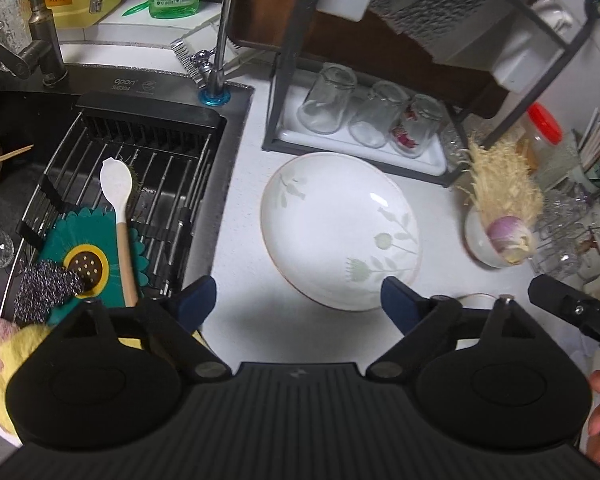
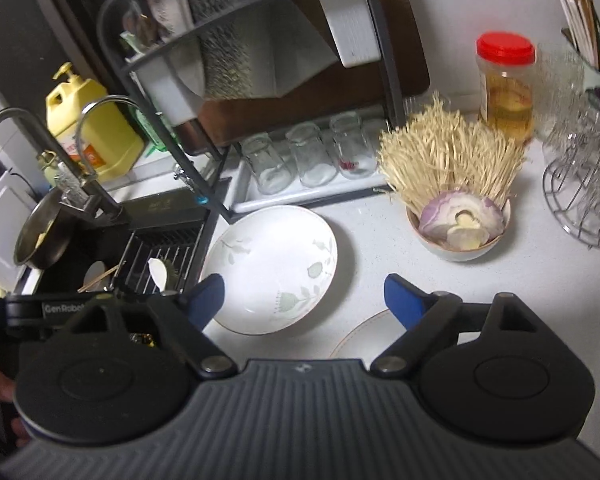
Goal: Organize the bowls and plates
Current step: 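Move the left tool toward the second white leaf plate by the rack, then grasp the second white plate rim with the left tool and lift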
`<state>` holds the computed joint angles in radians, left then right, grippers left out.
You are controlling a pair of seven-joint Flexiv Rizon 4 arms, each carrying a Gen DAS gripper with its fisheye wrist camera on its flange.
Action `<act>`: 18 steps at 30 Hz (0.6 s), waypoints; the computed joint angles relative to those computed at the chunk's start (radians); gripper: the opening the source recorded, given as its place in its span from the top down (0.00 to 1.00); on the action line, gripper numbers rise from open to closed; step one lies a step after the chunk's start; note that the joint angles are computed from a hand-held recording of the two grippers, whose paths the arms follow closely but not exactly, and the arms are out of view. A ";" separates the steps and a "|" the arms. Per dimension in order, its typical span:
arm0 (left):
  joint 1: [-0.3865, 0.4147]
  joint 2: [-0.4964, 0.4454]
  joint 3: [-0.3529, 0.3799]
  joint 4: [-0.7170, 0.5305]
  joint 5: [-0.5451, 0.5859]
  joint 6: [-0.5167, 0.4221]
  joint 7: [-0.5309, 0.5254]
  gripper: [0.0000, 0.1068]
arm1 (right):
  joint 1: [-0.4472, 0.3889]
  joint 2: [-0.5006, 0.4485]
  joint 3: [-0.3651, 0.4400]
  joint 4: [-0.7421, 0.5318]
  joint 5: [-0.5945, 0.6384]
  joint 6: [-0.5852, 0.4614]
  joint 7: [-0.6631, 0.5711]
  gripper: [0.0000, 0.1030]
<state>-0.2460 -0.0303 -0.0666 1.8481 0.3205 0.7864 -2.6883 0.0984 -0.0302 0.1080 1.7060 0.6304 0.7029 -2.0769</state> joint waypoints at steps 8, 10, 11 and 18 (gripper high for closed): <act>0.041 -0.069 0.033 0.021 -0.098 0.087 0.135 0.11 | 0.021 -0.083 0.024 -0.037 -0.055 0.016 0.095 0.14; 0.048 -0.088 0.039 0.017 -0.119 0.097 0.173 0.11 | 0.025 -0.100 0.031 -0.042 -0.070 0.025 0.123 0.14; 0.051 -0.098 0.042 0.014 -0.129 0.101 0.191 0.11 | 0.027 -0.109 0.035 -0.045 -0.076 0.031 0.135 0.14; 0.074 -0.150 0.058 0.019 -0.221 0.163 0.321 0.11 | 0.037 -0.175 0.059 -0.074 -0.131 0.050 0.203 0.15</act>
<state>-0.1723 -0.1807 -0.0085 1.8672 0.0994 0.9494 -2.3676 0.1352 -0.2056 0.1673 1.6319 0.4995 0.7529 -1.8737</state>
